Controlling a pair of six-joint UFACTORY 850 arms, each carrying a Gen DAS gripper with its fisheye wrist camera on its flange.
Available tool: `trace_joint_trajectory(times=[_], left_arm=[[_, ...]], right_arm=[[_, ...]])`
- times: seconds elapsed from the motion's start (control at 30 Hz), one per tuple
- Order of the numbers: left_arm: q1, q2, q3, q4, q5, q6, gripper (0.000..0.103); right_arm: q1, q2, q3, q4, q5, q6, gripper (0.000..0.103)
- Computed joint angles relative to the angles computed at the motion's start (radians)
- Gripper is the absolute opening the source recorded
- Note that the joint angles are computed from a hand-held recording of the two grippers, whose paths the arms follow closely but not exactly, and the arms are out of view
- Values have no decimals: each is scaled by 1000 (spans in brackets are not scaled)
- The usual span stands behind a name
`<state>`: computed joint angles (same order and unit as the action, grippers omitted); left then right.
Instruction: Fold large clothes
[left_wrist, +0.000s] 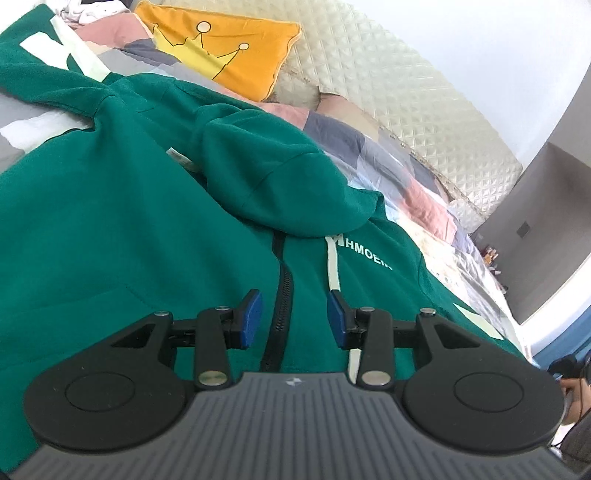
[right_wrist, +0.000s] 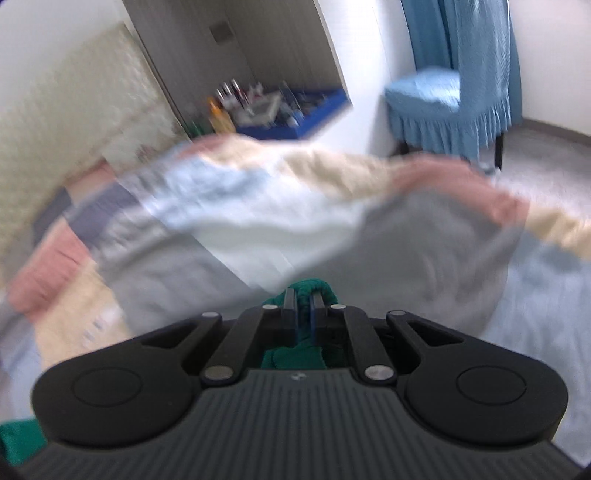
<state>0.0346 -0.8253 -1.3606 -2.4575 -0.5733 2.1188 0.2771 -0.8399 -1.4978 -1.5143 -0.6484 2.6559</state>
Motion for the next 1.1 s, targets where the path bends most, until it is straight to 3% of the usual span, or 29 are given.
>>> trace_joint_trajectory(times=[0.17,0.27,0.33,0.4,0.57,0.73,0.87,1.1], left_arm=[[-8,-14,-23,29,40,-11,45],[-9,-8,-19,30,48,-2,45],[-9,6,-3,13,43,21,45],[-8,26,17,-16,47,50,45],[8,80,79,-41,21,68,45],[11,138,137,-24,43,88,45],[12,178,185,-1,46,102,45],[11,268,306,14,6,166,45]], right_arm=[[6,-22,10,-56,-15,83,13],[13,-18,-1,-25,-26,41,17],[19,-9,-9,30,-29,-22,24],[31,9,1,49,-18,-35,42],[95,69,58,22,-38,-29,60],[173,150,116,29,-43,-32,60],[256,207,136,48,-72,-142,60],[418,270,130,76,-132,-279,60]])
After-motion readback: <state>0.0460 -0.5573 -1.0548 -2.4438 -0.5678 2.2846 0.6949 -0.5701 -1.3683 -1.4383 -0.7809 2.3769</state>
